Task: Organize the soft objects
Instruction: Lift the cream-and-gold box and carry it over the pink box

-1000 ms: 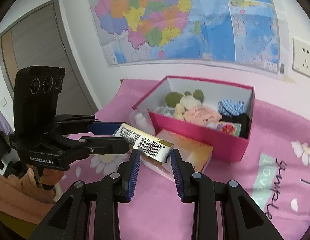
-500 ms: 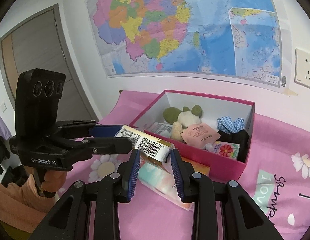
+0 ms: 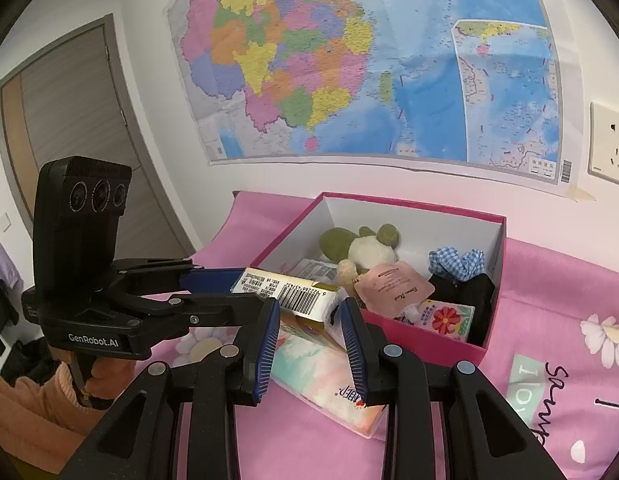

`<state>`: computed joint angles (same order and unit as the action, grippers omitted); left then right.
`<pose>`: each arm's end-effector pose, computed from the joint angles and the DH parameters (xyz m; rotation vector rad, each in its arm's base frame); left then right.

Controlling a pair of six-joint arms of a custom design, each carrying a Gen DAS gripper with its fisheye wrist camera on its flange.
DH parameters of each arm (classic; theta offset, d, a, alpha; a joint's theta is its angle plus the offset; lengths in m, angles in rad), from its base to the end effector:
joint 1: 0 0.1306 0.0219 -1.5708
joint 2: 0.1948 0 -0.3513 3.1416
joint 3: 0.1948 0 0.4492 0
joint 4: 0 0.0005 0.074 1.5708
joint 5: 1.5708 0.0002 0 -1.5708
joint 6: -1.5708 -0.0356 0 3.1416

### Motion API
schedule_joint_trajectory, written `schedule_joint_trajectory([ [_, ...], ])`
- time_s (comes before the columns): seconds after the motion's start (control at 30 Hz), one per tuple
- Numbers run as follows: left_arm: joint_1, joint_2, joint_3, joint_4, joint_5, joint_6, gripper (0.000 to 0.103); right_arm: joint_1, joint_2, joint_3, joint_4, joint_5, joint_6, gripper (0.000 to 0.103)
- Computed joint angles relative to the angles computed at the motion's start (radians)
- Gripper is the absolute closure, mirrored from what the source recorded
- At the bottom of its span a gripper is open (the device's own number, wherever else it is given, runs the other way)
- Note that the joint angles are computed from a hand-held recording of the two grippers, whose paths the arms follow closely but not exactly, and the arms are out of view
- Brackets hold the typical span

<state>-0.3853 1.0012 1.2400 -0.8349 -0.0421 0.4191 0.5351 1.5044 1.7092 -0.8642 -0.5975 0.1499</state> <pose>0.3899 -0.1570 0.5021 -0.0616 2.1953 -0.4130 0.4961 0.3168 0.5068 -1.0564 1.9696 0.8753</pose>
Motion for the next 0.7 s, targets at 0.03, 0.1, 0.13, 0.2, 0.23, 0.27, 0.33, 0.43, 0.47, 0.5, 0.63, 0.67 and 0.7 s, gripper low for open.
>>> schedule_joint_trajectory([
  [0.03,-0.001,0.0,0.0,0.001,-0.002,-0.001,0.06,0.0,0.001,0.001,0.002,0.001,-0.001,0.071],
  [0.1,0.0,0.002,0.001,0.004,-0.003,-0.002,0.06,0.0,0.005,0.004,0.003,0.001,-0.003,0.071],
  [0.13,0.001,0.003,0.002,0.006,-0.004,-0.003,0.061,0.0,0.005,0.005,0.005,0.002,-0.004,0.071],
  [0.2,0.003,0.006,0.003,0.008,-0.002,-0.004,0.06,-0.001,0.007,0.007,0.007,0.005,-0.006,0.071],
  [0.23,0.003,0.006,0.004,0.008,-0.002,-0.005,0.06,-0.001,0.008,0.008,0.009,0.005,-0.007,0.071],
  [0.27,0.003,0.009,0.006,0.007,-0.002,-0.006,0.061,-0.002,0.011,0.01,0.009,0.004,-0.008,0.071],
  [0.33,0.006,0.016,0.012,0.005,-0.003,-0.01,0.061,-0.003,0.013,0.012,0.009,0.004,-0.01,0.071],
  [0.43,0.008,0.022,0.017,0.003,-0.004,-0.011,0.06,-0.004,0.019,0.017,0.009,0.003,-0.014,0.071],
  [0.47,0.009,0.023,0.017,0.003,-0.004,-0.01,0.06,-0.003,0.02,0.018,0.009,0.004,-0.014,0.071],
  [0.5,0.011,0.024,0.018,0.004,-0.002,-0.009,0.06,-0.003,0.021,0.019,0.009,0.004,-0.014,0.071],
  [0.63,0.013,0.027,0.02,0.006,-0.001,-0.007,0.061,-0.002,0.022,0.02,0.011,0.003,-0.016,0.071],
  [0.67,0.012,0.027,0.021,0.005,-0.003,-0.007,0.06,-0.002,0.024,0.022,0.011,0.004,-0.017,0.071],
  [0.7,0.013,0.03,0.024,0.003,-0.003,-0.008,0.061,-0.002,0.027,0.025,0.012,0.003,-0.018,0.071],
])
